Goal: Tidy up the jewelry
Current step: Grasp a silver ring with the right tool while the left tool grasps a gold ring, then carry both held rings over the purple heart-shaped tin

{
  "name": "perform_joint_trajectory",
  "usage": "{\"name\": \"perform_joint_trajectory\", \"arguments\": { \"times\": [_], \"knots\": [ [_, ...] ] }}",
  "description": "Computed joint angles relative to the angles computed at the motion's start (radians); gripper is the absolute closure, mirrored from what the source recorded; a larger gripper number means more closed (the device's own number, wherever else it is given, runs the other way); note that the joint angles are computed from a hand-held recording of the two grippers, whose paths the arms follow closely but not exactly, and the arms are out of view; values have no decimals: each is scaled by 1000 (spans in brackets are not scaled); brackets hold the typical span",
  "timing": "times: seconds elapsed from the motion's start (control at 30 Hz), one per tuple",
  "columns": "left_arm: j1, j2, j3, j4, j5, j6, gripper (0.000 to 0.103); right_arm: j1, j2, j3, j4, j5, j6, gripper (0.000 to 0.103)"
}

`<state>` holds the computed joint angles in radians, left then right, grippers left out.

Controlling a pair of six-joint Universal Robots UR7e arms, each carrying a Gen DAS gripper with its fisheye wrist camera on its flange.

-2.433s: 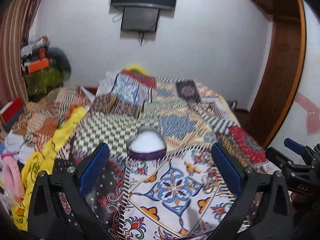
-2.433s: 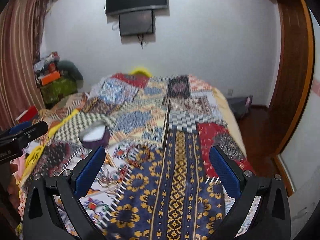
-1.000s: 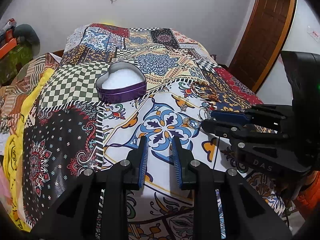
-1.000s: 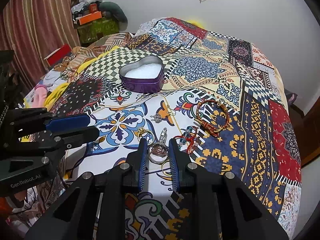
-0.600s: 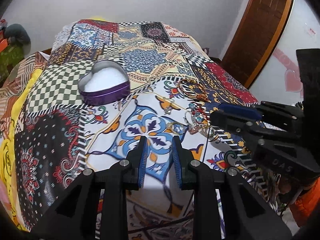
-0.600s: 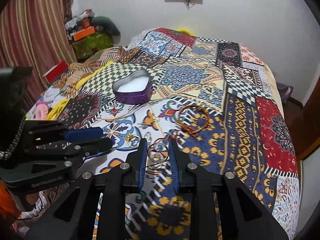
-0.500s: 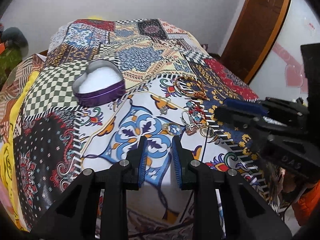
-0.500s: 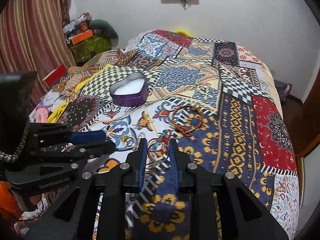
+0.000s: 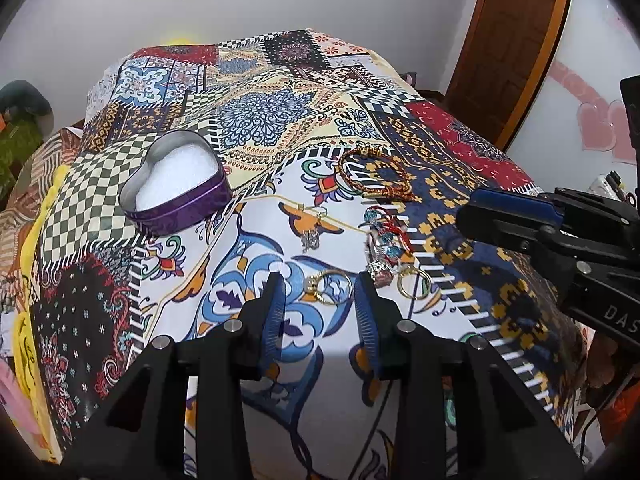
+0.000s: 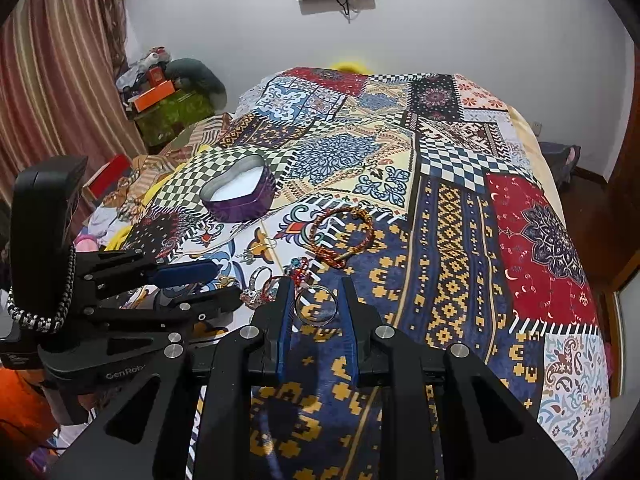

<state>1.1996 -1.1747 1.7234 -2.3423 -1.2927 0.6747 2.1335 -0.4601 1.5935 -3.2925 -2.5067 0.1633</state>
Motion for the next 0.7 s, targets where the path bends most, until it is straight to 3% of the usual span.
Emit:
{"name": "perform_joint_trajectory", "arguments": {
  "times": [0.13,0.23,0.7],
  "knots": [
    [-1,4,9,-26,-3,21,69,-2,-6,11,-11,1,1,83],
    [0,3,14,-34,-9,24,78,-3,-8,11,-4,0,0,83],
    [-2,-35,9,-54,-47,0,78,25,7,-50,-15,-28,-59,83]
  ]
}}
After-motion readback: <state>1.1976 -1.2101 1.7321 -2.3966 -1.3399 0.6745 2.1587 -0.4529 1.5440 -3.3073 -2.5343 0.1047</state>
